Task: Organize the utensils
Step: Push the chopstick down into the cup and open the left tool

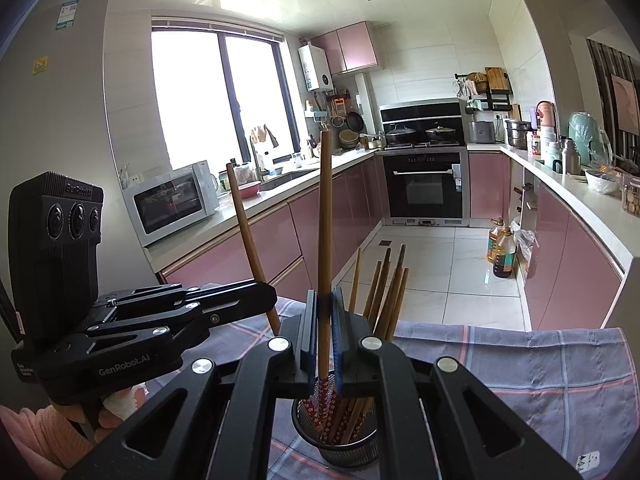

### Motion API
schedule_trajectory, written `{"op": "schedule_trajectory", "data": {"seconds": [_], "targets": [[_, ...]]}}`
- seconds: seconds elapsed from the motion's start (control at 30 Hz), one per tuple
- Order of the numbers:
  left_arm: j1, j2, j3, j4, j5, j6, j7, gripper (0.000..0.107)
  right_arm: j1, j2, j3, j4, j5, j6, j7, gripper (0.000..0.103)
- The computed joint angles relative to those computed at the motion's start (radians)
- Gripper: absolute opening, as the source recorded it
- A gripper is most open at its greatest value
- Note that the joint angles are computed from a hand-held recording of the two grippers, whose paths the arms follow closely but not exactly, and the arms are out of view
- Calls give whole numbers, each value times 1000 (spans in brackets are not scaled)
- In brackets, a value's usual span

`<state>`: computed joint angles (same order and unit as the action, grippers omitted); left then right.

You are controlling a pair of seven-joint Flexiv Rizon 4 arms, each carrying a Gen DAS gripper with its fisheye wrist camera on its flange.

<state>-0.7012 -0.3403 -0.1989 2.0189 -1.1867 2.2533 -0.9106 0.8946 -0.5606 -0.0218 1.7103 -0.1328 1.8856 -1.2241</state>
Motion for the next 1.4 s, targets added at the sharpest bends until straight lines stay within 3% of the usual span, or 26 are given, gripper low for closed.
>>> {"op": "schedule_trajectory", "data": {"seconds": [0.73, 1.23, 1.4], "targets": [[13, -37, -36, -75, -140, -24, 138, 7, -70, -37, 61, -33, -75, -69, 61, 6], [75, -95, -103, -151, -319, -71, 326, 8, -169, -108, 163, -95, -165, -178, 134, 7], [94, -97, -99, -111, -271, -98, 263, 8, -162, -101, 152, -72, -168, -159, 151, 10]]}}
